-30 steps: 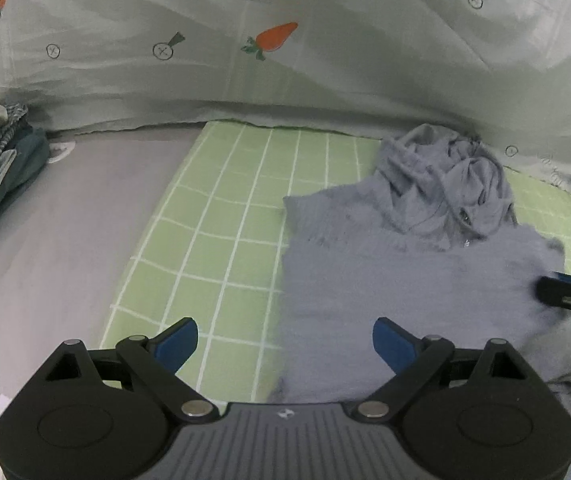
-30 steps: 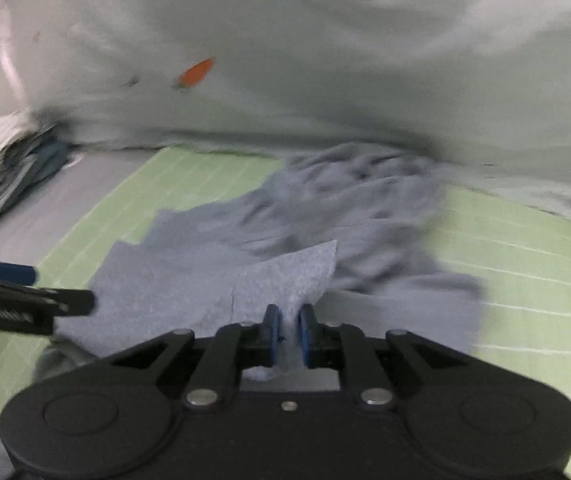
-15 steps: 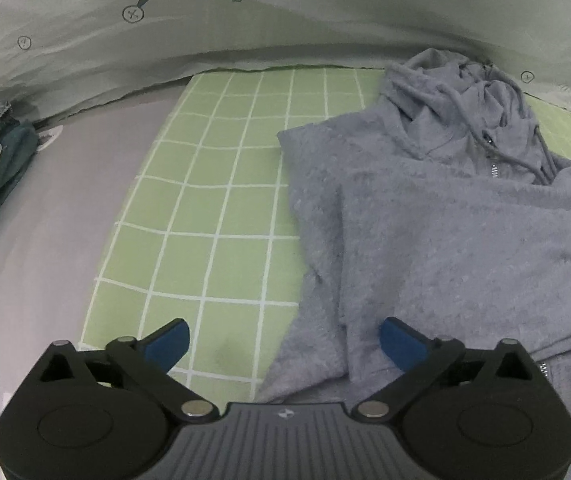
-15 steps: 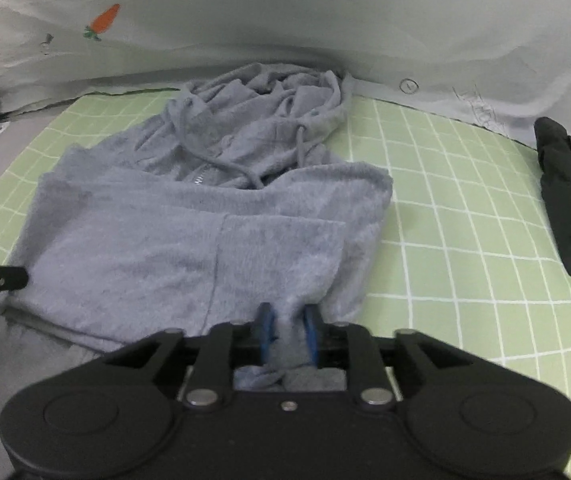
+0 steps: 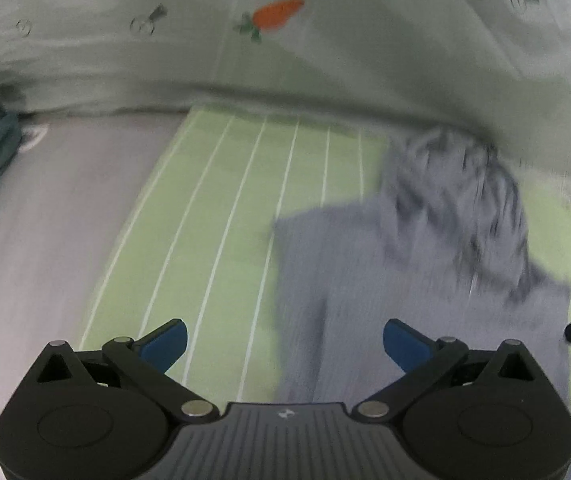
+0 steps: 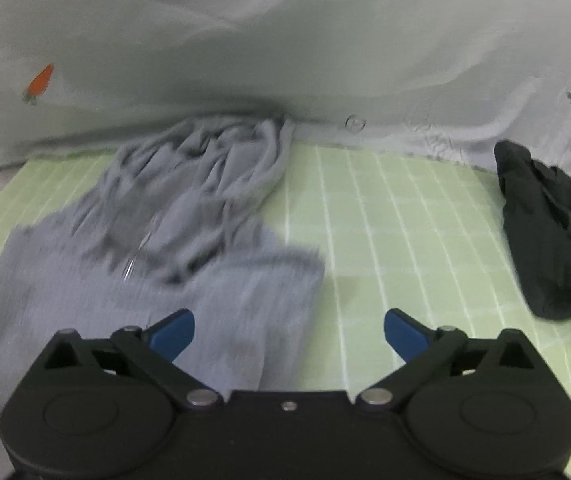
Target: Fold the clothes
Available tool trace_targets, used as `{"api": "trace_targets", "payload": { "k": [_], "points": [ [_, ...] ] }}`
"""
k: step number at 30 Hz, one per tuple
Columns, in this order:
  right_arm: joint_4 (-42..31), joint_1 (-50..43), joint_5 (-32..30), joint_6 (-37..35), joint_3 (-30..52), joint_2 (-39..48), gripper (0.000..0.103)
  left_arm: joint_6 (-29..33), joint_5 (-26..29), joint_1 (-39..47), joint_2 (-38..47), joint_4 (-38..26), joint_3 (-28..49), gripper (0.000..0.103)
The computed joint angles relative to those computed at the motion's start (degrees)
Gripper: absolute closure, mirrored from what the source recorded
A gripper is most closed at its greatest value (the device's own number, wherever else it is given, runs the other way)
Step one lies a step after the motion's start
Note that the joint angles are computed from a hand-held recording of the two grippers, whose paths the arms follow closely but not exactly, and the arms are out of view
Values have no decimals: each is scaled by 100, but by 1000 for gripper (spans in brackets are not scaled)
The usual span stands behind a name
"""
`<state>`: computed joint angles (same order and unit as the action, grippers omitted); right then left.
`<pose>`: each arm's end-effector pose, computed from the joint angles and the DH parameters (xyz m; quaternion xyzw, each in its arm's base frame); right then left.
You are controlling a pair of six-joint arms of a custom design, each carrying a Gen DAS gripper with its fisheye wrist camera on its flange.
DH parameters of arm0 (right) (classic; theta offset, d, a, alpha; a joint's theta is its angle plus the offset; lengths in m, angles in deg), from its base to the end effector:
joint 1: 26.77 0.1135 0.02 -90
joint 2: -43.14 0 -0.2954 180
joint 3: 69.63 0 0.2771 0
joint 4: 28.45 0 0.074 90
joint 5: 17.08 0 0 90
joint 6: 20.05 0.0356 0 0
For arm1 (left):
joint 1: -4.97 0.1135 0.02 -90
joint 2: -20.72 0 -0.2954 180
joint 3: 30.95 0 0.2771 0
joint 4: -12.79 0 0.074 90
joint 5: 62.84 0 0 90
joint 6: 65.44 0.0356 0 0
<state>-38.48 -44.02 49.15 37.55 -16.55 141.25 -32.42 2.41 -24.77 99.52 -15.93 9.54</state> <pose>0.3085 -0.0808 0.1225 -0.1843 0.9171 0.0550 0.3491 0.1998 -0.0970 0.1336 -0.2669 0.9202 0.0192 0.2856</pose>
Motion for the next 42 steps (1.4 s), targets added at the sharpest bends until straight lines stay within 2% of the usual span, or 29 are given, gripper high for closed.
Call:
{"api": "trace_targets", "payload": {
  "k": [5,10,13,20,23,27,29,31,33,37,38,42],
  "points": [
    [348,483,323,659,927,893,0,1083,333,964,1161,740,927,0],
    [564,906,738,1307,2082,1925,0,1761,368,1426,2503,929,2125,0],
    [581,1078,868,1470,2663,2413,0,1930,325,1586,3068,905,2684,0],
    [465,1358,1028,1712,3735,3247,0,2253,726,1819,3684,1373,3249,0],
    [402,1454,1163,1605,3918,3401,0,2637,539,1699,3966,1150,3598,0],
    [461,1594,1766,1359,3980,3519,0,3034,181,1525,4321,614,4030,0],
    [236,1582,1752,1238,4095,3579,1,3224,124,1461,4353,597,4030,0],
    [-29,1489,1453,1198,4191,3603,1,3295,10,1423,4364,546,4035,0],
    [-133,1403,1383,1149,4262,3625,1,3278,-347,1362,4393,419,4079,0],
    [695,1436,2292,638,3826,3473,1,3188,-1595,1108,4562,-123,4283,0],
    [860,1412,2350,515,3696,3412,1,3076,-1772,1067,4530,-185,4243,0],
    [1515,1309,2452,299,3052,3053,1,2231,-1873,989,3956,-123,3686,0]
  ]
}}
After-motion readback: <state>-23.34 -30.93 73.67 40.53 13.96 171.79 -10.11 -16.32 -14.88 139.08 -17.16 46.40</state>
